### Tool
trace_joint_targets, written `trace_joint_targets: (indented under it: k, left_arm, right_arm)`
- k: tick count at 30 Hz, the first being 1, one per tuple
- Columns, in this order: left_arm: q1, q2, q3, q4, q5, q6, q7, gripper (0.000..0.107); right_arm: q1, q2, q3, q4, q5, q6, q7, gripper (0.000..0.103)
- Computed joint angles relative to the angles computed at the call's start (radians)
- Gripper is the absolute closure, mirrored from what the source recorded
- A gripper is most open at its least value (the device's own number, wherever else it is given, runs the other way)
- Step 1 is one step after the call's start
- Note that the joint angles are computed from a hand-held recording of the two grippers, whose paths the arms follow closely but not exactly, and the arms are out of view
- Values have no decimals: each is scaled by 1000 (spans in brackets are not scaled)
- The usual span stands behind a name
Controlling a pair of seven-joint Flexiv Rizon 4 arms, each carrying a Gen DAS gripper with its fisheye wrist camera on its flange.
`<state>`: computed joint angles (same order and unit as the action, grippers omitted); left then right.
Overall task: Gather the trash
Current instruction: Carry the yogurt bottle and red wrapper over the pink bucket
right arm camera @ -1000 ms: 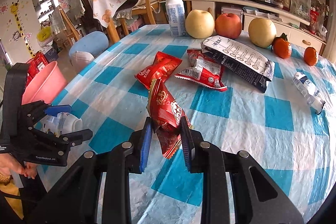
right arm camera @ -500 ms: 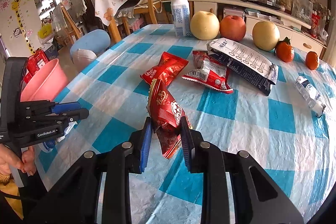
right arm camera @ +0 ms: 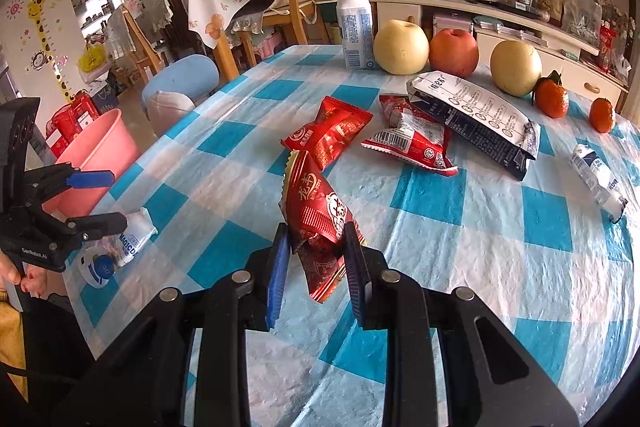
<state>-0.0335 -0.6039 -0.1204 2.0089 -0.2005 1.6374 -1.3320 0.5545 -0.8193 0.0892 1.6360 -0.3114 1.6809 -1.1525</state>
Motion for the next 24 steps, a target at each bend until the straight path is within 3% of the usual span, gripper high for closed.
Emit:
trace_joint_targets:
  k: [5,8,10,11,15,21,24]
  left_arm:
    - [-7,-14,-10,-21,29,-80,71,16]
    - [-84,-30,64,-63,51,-148,72,15]
    - [-94,-33,76,-64,40,-136,60,16]
    - [-88,-33,71,-64,32,-137,54,18]
    - [-82,-34,76,-57,8,-95,13,53]
    - [-108,-39,123,-64,0,-76,-64,55]
    - [-78,-31,101,-45,-14,-28,-98,55]
  right_arm:
    - [-25,-4,39,-1,-8,-1,-21,74]
    - [-34,-3,52,3,-7,5,-29,74]
    - [-43,-3,61,3,-4,5,-30,74]
    - [-47,-3,65,2,-3,5,-31,74]
    - [-60,-3,80,2,3,7,-31,74]
    - [-58,-7,91,-6,2,-7,-32,74]
    - [-64,-14,114,-21,1,-24,-33,74]
